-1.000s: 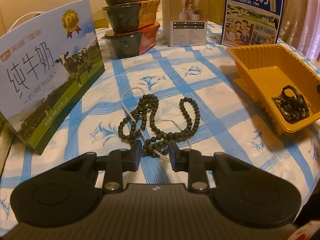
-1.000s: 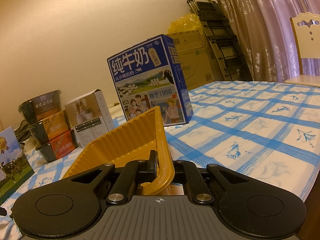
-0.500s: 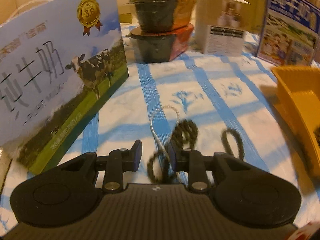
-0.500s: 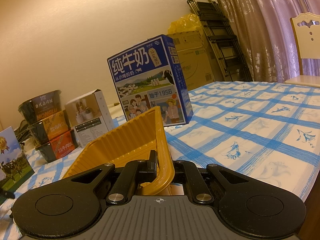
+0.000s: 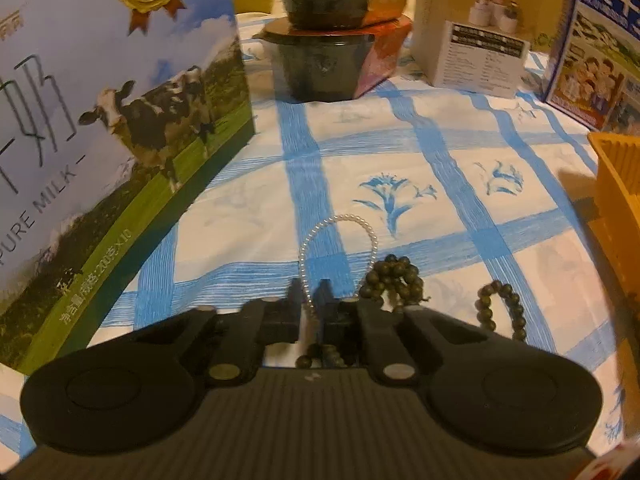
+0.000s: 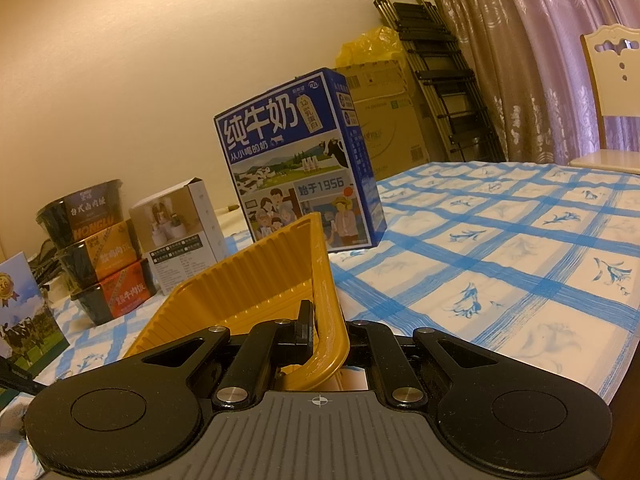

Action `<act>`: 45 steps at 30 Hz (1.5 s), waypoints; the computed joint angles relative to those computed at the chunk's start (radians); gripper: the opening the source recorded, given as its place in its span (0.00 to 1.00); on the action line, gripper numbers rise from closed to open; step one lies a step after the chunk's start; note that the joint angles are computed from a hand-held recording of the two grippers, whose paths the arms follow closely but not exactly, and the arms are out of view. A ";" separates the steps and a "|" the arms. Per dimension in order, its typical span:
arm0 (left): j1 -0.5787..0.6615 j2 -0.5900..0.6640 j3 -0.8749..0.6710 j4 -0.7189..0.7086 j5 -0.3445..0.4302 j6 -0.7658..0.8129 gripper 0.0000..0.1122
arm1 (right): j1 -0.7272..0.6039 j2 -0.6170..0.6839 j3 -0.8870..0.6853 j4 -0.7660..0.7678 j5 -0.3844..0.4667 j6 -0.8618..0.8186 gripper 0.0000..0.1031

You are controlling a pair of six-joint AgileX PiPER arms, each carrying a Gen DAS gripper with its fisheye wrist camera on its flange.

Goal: Organize jewelry

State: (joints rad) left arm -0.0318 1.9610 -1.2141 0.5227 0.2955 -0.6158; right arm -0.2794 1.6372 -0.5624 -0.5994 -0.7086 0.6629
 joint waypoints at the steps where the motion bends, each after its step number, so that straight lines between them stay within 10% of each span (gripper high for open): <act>1: -0.006 0.000 -0.002 0.019 0.006 -0.014 0.02 | 0.000 0.000 0.000 -0.001 0.000 0.002 0.07; 26: -0.073 -0.415 -0.012 -0.077 -0.047 0.129 0.02 | -0.007 0.005 0.004 -0.005 -0.015 -0.004 0.07; 45: -0.279 -0.366 -0.145 -0.824 -0.043 0.809 0.02 | 0.023 -0.021 -0.011 0.011 0.034 -0.017 0.07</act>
